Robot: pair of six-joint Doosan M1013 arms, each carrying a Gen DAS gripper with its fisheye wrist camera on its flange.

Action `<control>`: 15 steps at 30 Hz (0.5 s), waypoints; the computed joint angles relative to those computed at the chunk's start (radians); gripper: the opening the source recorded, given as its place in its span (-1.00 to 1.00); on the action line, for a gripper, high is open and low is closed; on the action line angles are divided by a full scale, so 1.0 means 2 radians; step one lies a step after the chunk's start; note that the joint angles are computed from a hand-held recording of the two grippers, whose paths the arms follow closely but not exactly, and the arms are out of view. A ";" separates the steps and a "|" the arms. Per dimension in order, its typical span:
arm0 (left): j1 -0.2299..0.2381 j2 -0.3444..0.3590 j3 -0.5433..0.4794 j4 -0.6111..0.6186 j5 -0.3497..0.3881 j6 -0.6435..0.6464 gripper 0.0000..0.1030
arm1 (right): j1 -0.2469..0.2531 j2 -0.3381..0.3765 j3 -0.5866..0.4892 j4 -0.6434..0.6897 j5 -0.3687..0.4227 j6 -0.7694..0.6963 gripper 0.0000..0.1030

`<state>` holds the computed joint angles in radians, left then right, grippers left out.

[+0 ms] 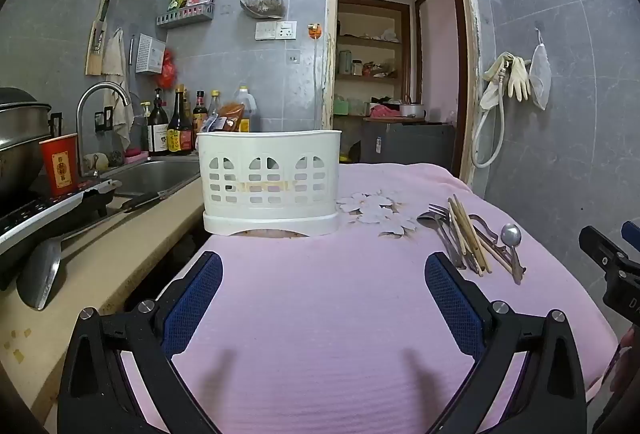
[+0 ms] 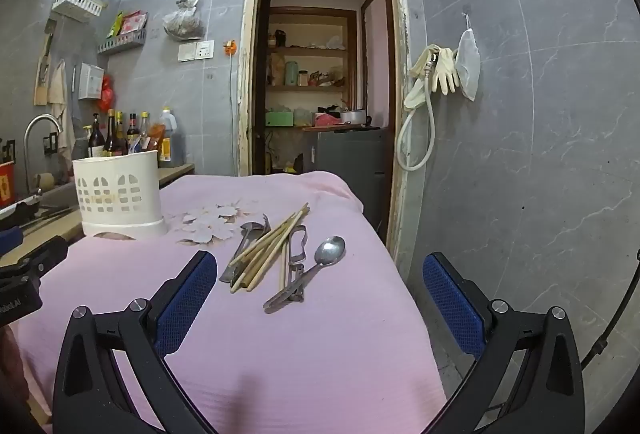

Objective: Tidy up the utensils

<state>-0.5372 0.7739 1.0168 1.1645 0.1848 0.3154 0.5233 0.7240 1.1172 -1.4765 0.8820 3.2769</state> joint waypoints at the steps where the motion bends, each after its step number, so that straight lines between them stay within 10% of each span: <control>1: 0.000 0.000 0.000 0.001 0.000 -0.001 0.93 | 0.000 0.000 0.000 -0.002 0.000 0.002 1.00; 15: 0.003 0.000 0.000 -0.051 -0.010 0.043 0.93 | 0.001 -0.001 0.000 0.003 0.000 -0.002 1.00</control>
<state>-0.5315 0.7748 1.0174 1.0631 0.1654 0.4017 0.5244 0.7221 1.1179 -1.4715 0.8813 3.2735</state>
